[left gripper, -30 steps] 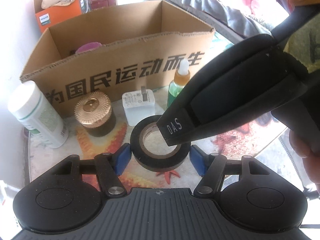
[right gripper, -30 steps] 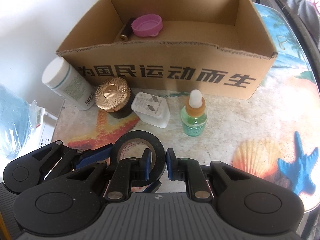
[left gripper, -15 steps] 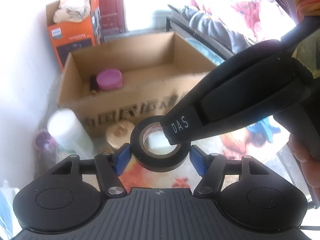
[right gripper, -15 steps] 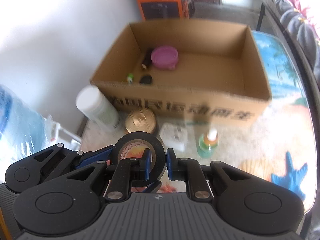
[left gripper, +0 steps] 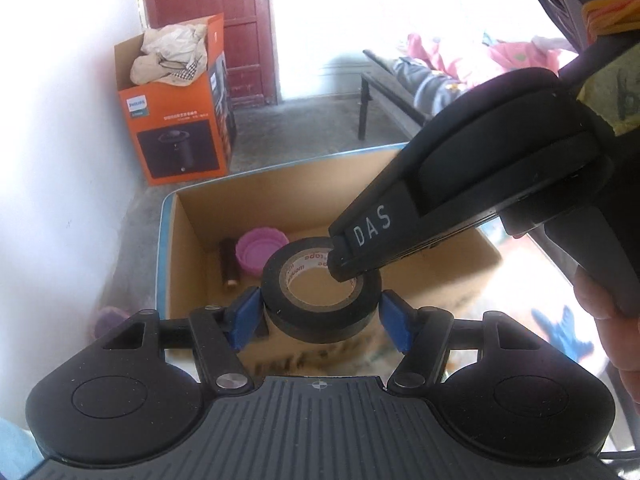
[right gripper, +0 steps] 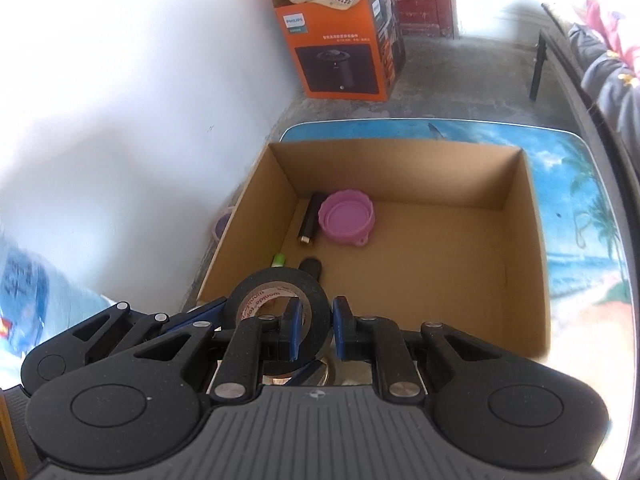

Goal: Organize rigid objects
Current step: 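Carry the tape roll into the box and open the right gripper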

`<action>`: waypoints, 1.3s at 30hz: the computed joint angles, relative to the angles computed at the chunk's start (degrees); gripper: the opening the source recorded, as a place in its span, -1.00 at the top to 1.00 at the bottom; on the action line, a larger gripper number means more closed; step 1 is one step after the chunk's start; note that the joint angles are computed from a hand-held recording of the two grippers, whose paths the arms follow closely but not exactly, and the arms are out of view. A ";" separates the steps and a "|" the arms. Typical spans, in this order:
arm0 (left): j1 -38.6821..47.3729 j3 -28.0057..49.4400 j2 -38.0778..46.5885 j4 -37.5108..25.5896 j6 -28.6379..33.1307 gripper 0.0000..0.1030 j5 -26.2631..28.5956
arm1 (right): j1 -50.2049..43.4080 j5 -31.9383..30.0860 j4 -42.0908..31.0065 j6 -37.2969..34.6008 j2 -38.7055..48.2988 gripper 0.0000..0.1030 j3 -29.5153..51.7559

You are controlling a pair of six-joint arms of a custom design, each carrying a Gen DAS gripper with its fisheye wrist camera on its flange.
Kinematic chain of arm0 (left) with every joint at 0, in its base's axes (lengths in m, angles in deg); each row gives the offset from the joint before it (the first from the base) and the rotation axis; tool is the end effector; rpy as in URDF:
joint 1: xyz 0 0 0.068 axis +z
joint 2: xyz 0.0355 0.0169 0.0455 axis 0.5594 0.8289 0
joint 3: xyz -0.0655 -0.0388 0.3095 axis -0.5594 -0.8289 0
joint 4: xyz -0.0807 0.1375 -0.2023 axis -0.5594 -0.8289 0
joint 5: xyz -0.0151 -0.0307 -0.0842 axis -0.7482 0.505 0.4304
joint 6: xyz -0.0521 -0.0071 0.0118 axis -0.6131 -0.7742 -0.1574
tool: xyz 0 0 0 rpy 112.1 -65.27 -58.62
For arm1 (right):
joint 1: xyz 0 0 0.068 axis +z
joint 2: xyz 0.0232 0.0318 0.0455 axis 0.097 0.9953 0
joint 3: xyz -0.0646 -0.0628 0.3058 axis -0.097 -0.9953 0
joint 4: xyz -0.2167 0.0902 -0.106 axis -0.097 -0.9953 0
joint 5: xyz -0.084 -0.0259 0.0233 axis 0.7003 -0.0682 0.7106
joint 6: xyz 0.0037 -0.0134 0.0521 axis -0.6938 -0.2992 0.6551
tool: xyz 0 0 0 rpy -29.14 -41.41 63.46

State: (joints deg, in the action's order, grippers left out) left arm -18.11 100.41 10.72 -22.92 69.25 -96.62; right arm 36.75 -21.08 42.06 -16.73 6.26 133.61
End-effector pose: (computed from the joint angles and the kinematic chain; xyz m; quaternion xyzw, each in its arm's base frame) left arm 0.2035 -0.2450 0.1975 0.2227 0.9002 -0.0894 0.3634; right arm 0.2382 0.1439 0.2196 0.0081 0.9545 0.1539 0.2553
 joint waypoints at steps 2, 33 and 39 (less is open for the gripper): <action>2.09 2.70 2.68 -0.45 0.25 -0.25 1.64 | -3.55 -3.24 0.63 -2.34 3.21 0.66 2.06; 12.55 31.97 31.70 -23.47 -2.29 -0.41 15.69 | -16.66 -21.88 -4.49 -14.77 43.72 0.63 25.31; 11.91 28.48 28.77 -20.79 -2.61 -0.48 14.56 | -16.85 -21.71 -1.59 -13.66 41.22 0.62 22.53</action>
